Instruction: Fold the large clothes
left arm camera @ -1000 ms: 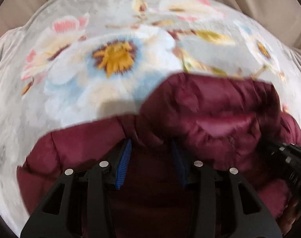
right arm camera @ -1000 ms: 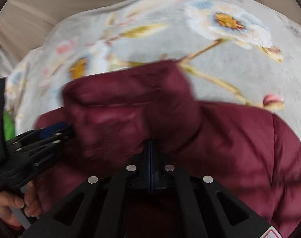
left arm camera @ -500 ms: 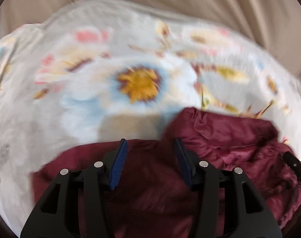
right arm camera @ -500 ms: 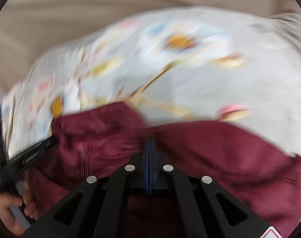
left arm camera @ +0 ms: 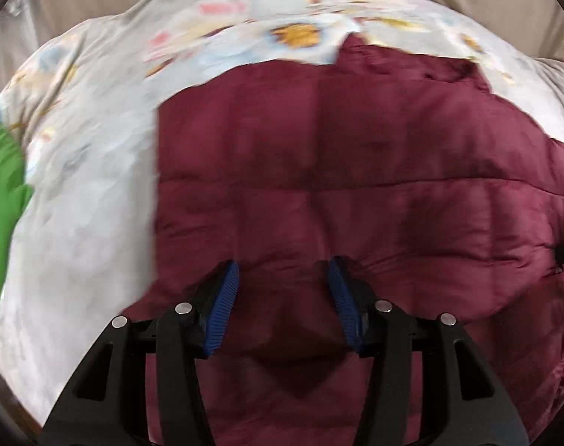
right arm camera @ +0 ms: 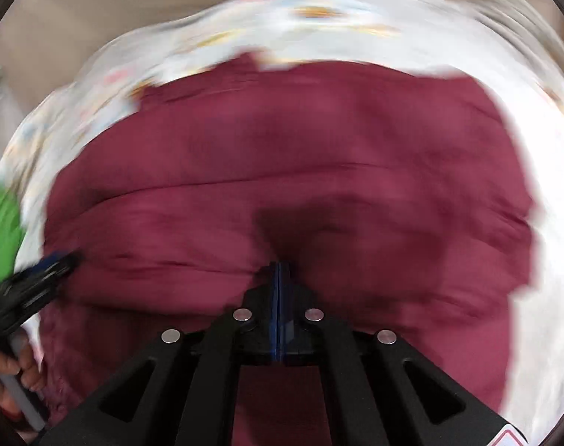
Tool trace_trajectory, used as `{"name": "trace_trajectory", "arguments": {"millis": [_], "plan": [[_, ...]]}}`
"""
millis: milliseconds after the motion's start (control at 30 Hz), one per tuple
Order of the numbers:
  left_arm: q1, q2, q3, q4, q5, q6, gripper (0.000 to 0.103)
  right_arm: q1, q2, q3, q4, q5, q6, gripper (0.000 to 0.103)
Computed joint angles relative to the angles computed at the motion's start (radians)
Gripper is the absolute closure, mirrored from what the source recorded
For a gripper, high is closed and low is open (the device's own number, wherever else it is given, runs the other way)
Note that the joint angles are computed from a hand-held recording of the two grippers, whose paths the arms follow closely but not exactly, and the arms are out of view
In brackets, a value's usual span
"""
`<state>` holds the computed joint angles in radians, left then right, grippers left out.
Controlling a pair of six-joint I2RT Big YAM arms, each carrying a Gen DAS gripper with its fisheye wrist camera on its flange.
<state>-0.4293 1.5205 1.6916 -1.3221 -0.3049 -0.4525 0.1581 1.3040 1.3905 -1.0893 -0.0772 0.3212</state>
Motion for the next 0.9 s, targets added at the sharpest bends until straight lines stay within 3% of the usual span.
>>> {"name": "trace_trajectory", "arguments": {"millis": [67, 167, 433, 600, 700, 900], "plan": [[0.012, -0.003, 0.006, -0.038, -0.010, -0.012, 0.054, -0.056, -0.042, -0.016, -0.039, 0.032, 0.027, 0.103], [0.008, -0.010, 0.021, -0.097, -0.020, -0.046, 0.054, -0.116, -0.124, -0.050, -0.058, -0.013, 0.049, 0.094], [-0.065, -0.046, 0.012, -0.181, -0.036, -0.133, 0.053, -0.142, -0.297, -0.138, -0.117, -0.064, 0.001, 0.085], [-0.122, -0.094, -0.031, -0.225, -0.066, -0.187, 0.044, -0.139, -0.387, -0.212, -0.099, -0.084, -0.017, 0.059], [-0.146, -0.148, -0.086, -0.265, -0.076, -0.239, 0.040, -0.196, -0.431, -0.258, -0.100, -0.148, -0.058, 0.051], [-0.139, -0.334, -0.256, -0.301, 0.040, -0.376, 0.037, -0.366, -0.527, -0.310, -0.232, -0.200, -0.162, 0.049]]}}
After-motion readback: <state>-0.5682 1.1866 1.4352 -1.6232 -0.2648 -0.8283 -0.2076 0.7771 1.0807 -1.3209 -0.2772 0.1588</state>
